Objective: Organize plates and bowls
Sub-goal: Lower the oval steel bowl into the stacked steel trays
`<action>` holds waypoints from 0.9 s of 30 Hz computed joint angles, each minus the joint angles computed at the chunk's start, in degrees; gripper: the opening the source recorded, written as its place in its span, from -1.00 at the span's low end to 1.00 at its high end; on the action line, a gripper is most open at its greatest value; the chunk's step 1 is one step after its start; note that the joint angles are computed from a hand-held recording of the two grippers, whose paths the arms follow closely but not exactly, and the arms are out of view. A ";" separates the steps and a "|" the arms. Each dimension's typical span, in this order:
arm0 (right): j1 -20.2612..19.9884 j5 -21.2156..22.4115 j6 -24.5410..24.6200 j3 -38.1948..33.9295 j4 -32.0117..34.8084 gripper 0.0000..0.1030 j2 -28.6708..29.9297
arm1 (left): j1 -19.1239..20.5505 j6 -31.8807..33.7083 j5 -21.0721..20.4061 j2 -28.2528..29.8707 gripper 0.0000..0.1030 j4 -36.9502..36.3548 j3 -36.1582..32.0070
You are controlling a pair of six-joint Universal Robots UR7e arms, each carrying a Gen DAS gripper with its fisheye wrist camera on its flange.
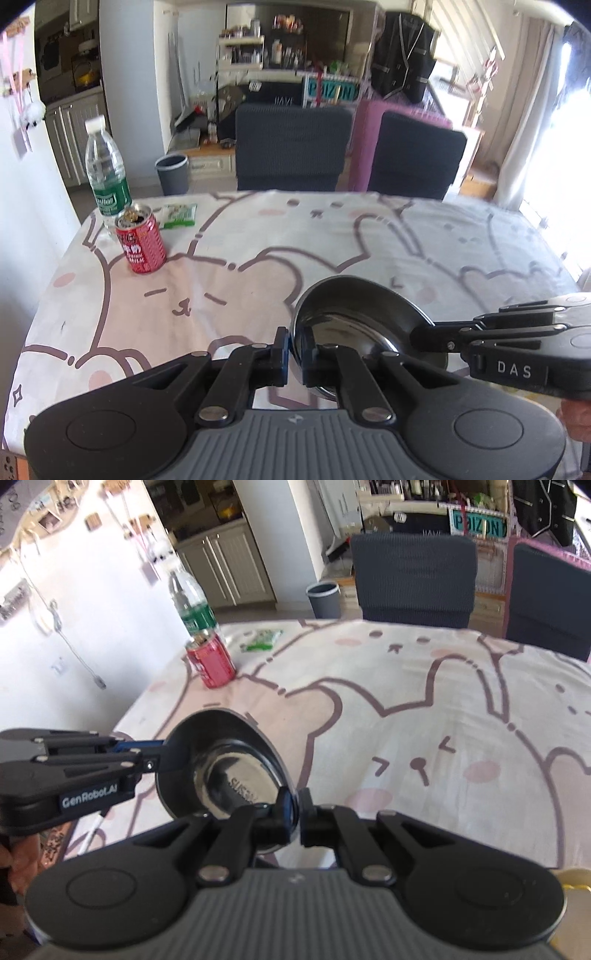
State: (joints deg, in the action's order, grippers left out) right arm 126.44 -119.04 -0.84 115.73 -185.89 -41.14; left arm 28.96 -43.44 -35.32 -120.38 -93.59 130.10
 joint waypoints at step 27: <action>1.75 -1.55 6.96 13.21 -0.24 -0.91 -8.14 | -7.94 -12.07 -8.63 -5.32 -0.89 8.48 4.23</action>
State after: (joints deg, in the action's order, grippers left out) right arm 128.20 -120.59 6.12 128.94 -186.13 -49.28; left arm 21.01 -55.51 -43.96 -125.70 -85.12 134.34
